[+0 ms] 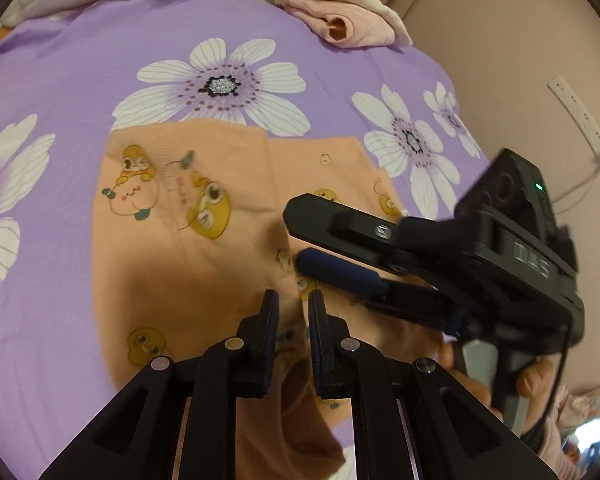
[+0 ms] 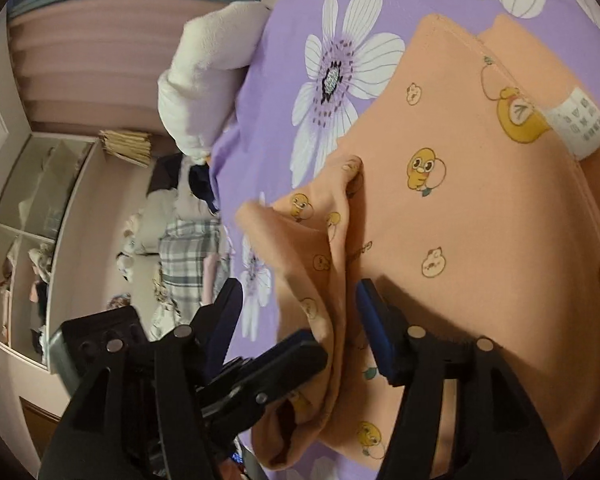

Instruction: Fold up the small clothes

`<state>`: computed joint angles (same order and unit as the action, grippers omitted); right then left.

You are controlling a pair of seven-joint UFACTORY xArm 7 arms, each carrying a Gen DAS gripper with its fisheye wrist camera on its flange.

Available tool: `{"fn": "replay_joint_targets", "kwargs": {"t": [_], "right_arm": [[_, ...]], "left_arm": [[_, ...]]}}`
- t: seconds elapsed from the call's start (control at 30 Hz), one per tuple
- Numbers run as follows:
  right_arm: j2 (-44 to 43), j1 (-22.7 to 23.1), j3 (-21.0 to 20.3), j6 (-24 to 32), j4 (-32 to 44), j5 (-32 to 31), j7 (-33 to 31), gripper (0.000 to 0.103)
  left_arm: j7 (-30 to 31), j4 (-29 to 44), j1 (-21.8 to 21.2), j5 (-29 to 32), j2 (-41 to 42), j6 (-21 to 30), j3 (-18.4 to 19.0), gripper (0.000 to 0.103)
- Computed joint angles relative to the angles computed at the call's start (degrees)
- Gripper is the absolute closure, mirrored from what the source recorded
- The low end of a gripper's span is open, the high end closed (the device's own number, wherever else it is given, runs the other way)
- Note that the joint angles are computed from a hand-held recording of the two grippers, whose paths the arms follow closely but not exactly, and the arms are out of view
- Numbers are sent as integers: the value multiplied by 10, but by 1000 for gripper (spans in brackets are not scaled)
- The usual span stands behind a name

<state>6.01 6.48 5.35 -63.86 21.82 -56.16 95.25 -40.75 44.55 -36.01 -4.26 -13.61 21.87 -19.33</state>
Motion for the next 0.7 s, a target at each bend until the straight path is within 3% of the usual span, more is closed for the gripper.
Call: {"fn": "replay_joint_targets", "kwargs": {"t": [0.13, 0.27, 0.37, 0.4, 0.47, 0.53, 0.6, 0.7], "right_arm": [[-19, -6, -8, 51, 24, -60, 36, 40], [0, -5, -6, 47, 51, -71, 44, 35], [-3, 4, 2, 102, 95, -98, 81, 35], [-11, 9, 4, 133, 108, -115, 94, 39], [-21, 21, 10, 190, 134, -146, 115, 56], [-24, 31, 14, 259, 176, -222, 185, 80], [-24, 40, 13, 293, 195, -258, 211, 88], [-46, 44, 9, 299, 169, -210, 145, 93]], "left_arm": [[15, -56, -19, -44, -67, -20, 21, 94], [-9, -108, -3, -37, -143, -9, 11, 94], [-26, -132, 1, -32, -176, 8, 7, 94], [-32, -138, 2, -31, -183, 14, 6, 94], [-41, -143, 6, -27, -190, 24, 3, 94], [-52, -143, 11, -18, -199, 37, -4, 94], [-57, -146, 12, -12, -207, 42, -6, 94], [-65, -147, 14, -2, -215, 44, -11, 94]]}}
